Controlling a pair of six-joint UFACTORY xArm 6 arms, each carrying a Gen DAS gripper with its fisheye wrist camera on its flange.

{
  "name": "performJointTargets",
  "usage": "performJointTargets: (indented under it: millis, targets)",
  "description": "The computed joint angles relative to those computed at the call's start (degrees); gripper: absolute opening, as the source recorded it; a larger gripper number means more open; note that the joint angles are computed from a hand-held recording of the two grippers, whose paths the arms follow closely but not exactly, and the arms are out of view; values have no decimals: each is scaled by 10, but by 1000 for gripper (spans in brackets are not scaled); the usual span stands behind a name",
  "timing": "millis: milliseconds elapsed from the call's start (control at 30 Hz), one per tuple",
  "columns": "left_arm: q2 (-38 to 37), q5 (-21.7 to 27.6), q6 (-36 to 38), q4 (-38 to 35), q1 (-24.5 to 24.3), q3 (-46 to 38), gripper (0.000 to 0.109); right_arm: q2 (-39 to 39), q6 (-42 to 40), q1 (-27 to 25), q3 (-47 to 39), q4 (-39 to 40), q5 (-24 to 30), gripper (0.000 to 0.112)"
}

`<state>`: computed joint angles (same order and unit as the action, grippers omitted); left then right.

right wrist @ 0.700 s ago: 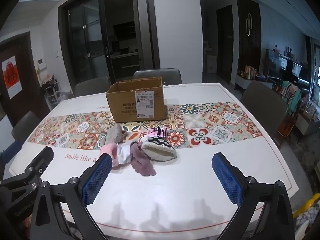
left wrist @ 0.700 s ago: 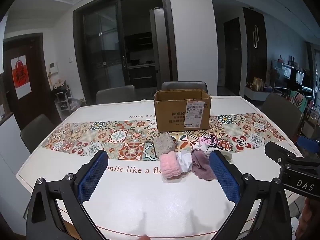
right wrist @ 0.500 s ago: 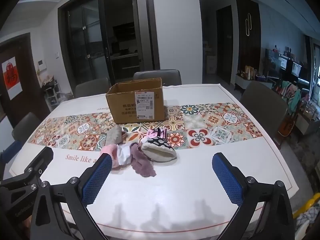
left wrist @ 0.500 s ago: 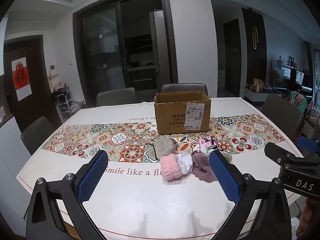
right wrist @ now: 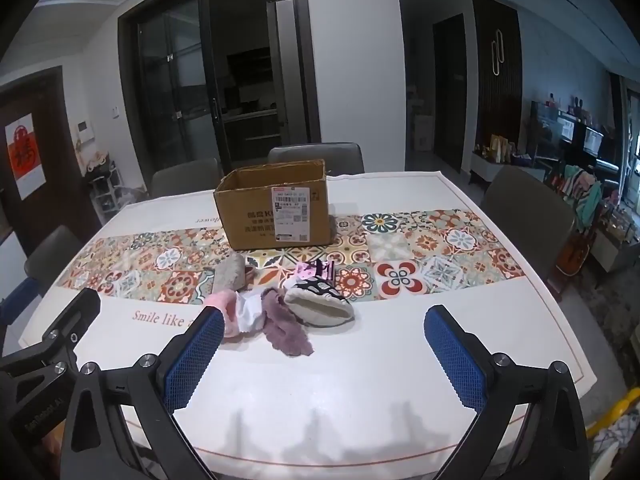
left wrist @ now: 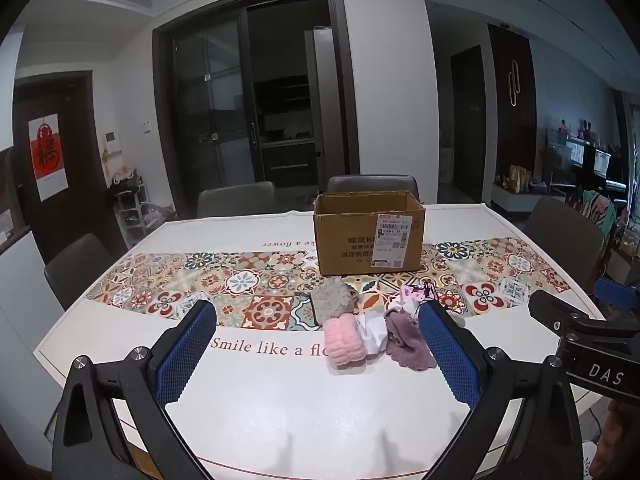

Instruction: Organize soft objects

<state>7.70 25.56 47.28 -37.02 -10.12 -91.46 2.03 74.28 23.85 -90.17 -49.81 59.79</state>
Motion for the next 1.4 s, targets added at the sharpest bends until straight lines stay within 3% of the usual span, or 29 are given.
performJointTargets:
  millis: [1400]
  targets:
    - [-14, 1, 43, -47, 1, 13, 103, -8, 12, 8, 0, -27, 5, 102]
